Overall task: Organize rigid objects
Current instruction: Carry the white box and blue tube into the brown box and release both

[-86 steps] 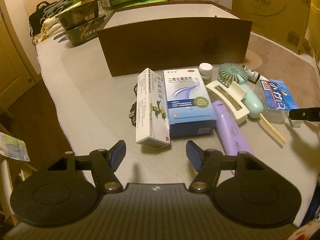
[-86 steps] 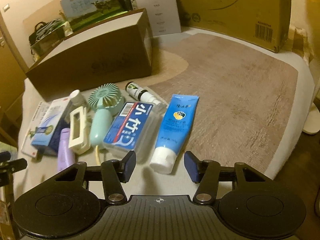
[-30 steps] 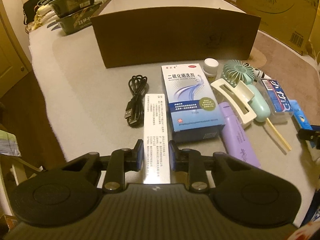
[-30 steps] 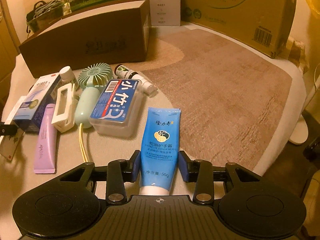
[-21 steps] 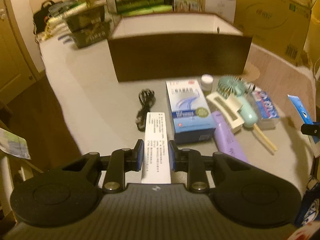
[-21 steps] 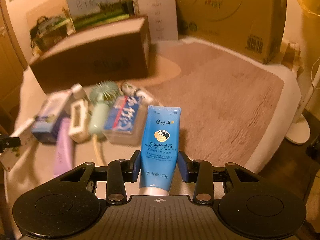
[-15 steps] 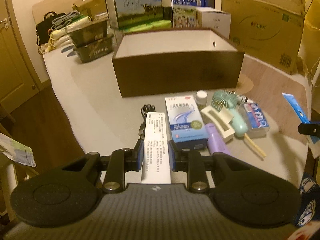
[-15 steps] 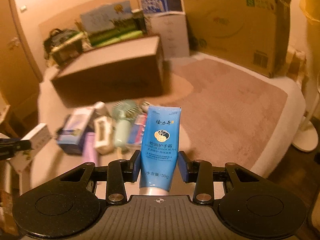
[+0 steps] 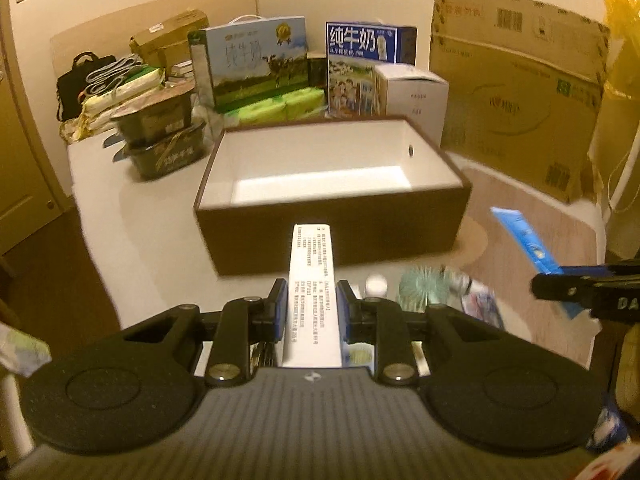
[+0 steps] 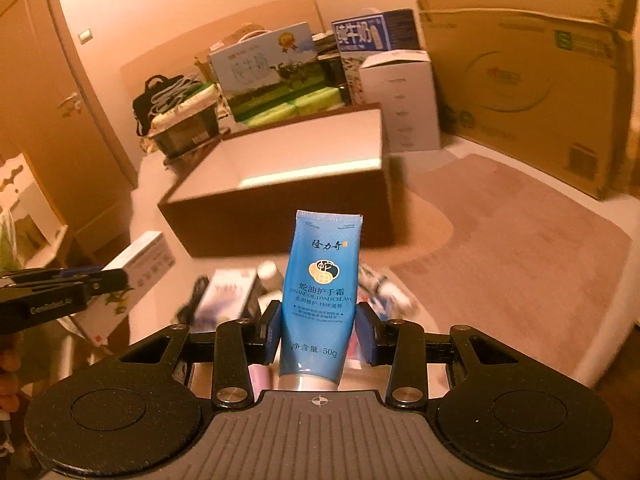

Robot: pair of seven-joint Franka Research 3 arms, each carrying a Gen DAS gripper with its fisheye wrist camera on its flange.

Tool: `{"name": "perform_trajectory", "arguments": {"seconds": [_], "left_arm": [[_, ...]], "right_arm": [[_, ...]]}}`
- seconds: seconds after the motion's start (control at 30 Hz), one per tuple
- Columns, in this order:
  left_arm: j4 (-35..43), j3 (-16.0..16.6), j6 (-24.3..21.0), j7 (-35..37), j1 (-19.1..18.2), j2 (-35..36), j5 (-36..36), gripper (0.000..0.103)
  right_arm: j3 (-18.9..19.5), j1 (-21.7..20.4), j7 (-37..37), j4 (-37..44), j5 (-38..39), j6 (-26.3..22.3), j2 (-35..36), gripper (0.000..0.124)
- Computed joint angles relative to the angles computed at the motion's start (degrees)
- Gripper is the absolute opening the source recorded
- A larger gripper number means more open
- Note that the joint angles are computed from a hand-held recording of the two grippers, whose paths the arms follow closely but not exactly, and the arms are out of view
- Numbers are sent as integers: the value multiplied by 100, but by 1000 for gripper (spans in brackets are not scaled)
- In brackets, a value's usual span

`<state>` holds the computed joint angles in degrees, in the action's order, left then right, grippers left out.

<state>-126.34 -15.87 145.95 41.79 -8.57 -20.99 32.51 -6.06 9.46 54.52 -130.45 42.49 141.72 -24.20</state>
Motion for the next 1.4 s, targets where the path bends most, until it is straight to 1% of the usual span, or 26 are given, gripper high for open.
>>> {"name": "perform_trajectory", "arguments": {"seconds": [0.17,0.3,0.37,0.53,0.7,0.83,1.03,1.13,1.2,1.23,1.27,1.33,1.37,1.4], "left_arm": [[960,137,184,190,203,937,262,24],[1794,290,244,267,248,1705,524,24],[2181,395,230,364,214,2059,500,24],[3029,639,177,664,108,2892,281,24],[3703,810,102,976,28,3604,-11,24],[4042,879,65,1264,-6,3995,-277,24],[4443,957,-34,1510,-53,4441,-576,24],[4601,975,-44,1591,-60,4605,-697,24],[4754,942,-150,1678,-36,4736,-872,24],[4809,928,-194,1703,-20,4783,-969,25],[4868,914,-268,1741,-7,4825,-1058,31],[4880,939,-341,1786,-26,4833,-1088,32],[4822,971,-327,1780,-47,4798,-1045,32],[4779,986,-319,1785,-55,4769,-1024,32]], "right_arm": [[8,133,-92,1242,360,-133,1160,39],[224,29,-73,2351,520,-209,2132,39],[362,-50,40,2935,528,-258,2638,39],[687,-267,618,4359,234,-509,3848,39],[874,-330,1228,5386,-409,-642,4775,39],[956,-373,1691,5968,-817,-870,5320,39],[1055,-429,2076,6600,-1158,-1120,5862,39],[1093,-441,2156,6803,-1266,-1184,6018,39],[1109,-437,2167,6940,-1344,-1233,6115,40],[1093,-409,2206,6967,-1415,-1255,6131,40],[1075,-389,2265,7043,-1483,-1303,6177,40],[1015,-334,2431,7223,-1661,-1435,6276,42],[1038,-348,2407,7204,-1668,-1404,6268,44],[1079,-378,2332,7162,-1644,-1370,6243,49]]}}
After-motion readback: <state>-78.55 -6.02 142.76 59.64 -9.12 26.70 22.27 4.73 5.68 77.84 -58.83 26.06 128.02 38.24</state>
